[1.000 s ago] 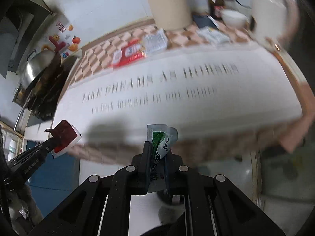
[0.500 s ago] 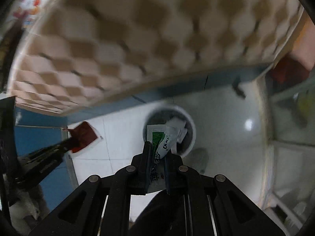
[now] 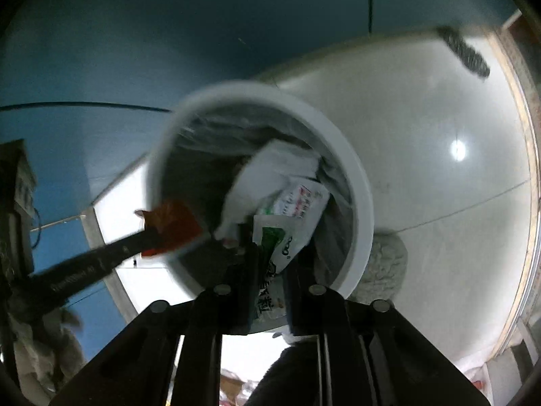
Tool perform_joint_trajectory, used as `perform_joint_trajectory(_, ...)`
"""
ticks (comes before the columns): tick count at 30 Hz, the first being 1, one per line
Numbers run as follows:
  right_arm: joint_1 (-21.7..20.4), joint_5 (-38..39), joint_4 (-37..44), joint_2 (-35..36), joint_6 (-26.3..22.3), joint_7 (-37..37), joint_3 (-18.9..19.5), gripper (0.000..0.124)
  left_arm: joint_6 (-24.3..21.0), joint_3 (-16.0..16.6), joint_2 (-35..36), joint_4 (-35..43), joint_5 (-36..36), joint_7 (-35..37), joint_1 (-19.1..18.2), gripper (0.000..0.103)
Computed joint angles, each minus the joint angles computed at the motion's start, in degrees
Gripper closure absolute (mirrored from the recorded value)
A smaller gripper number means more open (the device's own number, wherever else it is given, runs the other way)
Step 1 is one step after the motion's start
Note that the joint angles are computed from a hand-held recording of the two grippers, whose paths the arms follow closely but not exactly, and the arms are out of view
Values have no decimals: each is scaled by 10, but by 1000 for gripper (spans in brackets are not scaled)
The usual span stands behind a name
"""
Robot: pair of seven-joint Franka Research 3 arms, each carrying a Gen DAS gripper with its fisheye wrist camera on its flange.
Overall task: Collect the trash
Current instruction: 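Open both tools to drop the red wrapper and green sachet into the bin, then raise both open tools from the bin back toward the counter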
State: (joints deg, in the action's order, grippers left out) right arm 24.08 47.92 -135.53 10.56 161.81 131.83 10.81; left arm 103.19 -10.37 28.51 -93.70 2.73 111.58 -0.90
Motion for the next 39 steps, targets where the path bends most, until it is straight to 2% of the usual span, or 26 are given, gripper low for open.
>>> perform_joint_trajectory(2, -4, 23, 3, 11, 0, -25, 7, 99, 9, 2, -4, -3, 7, 5, 0, 92)
perform_joint_trajectory(3, -1, 5, 3, 11, -8, -14, 2, 88, 19, 2, -11, -10, 8, 5, 2, 73)
perform_joint_trajectory(4, 0, 4, 2, 10, -6, -15, 2, 74, 24, 3, -12, -11, 9, 4, 2, 35)
perform_joint_trajectory(5, 0, -4, 2, 7, -8, -11, -1, 67, 33, 4, -22, -17, 9, 2, 4, 17)
perform_joint_trajectory(6, 3, -19, 2, 4, -10, 1, -5, 59, 42, 5, -29, -23, 9, 3, 6, 4)
perform_joint_trajectory(8, 8, -58, 1, -8, -23, 30, -15, 55, 49, 6, -44, -29, 9, 10, 10, 4)
perform_joint_trajectory(10, 11, -111, 8, -22, -54, 68, -26, 30, 59, 10, -65, -41, 18, 11, 11, 4)
perform_joint_trajectory(12, 14, -182, 14, -36, -92, 117, -38, 22, 68, 12, -82, -51, 15, 19, 16, 4)
perform_joint_trajectory(14, 12, -213, 25, -41, -114, 137, -38, 22, 78, 14, -103, -63, 12, 23, 20, 4)
perform_joint_trajectory(19, 7, -204, 34, -53, -122, 124, -29, 21, 106, 22, -146, -90, 9, 28, 25, 4)
perform_joint_trajectory(21, 9, -240, 42, -61, -147, 149, -32, 21, 110, 25, -161, -97, 11, 22, 25, 4)
perform_joint_trajectory(24, 11, -321, 59, -82, -216, 203, -35, 21, 91, 28, -186, -92, 5, 25, 26, 4)
perform_joint_trajectory(27, 8, -380, 90, -110, -301, 250, -33, 21, 47, 30, -210, -67, -10, 34, 28, 4)
perform_joint_trajectory(29, 5, -406, 111, -134, -353, 267, -29, 21, 1, 32, -225, -33, -19, 42, 27, 4)
perform_joint_trajectory(32, 0, -441, 175, -166, -464, 281, -21, 21, -55, 34, -240, 21, -33, 59, 26, 4)
perform_joint_trajectory(37, -8, -465, 292, -194, -599, 281, -8, 21, -172, 39, -235, 163, -59, 73, 27, 4)
perform_joint_trajectory(39, -9, -476, 346, -193, -647, 281, -3, 21, -232, 40, -214, 244, -76, 69, 31, 4)
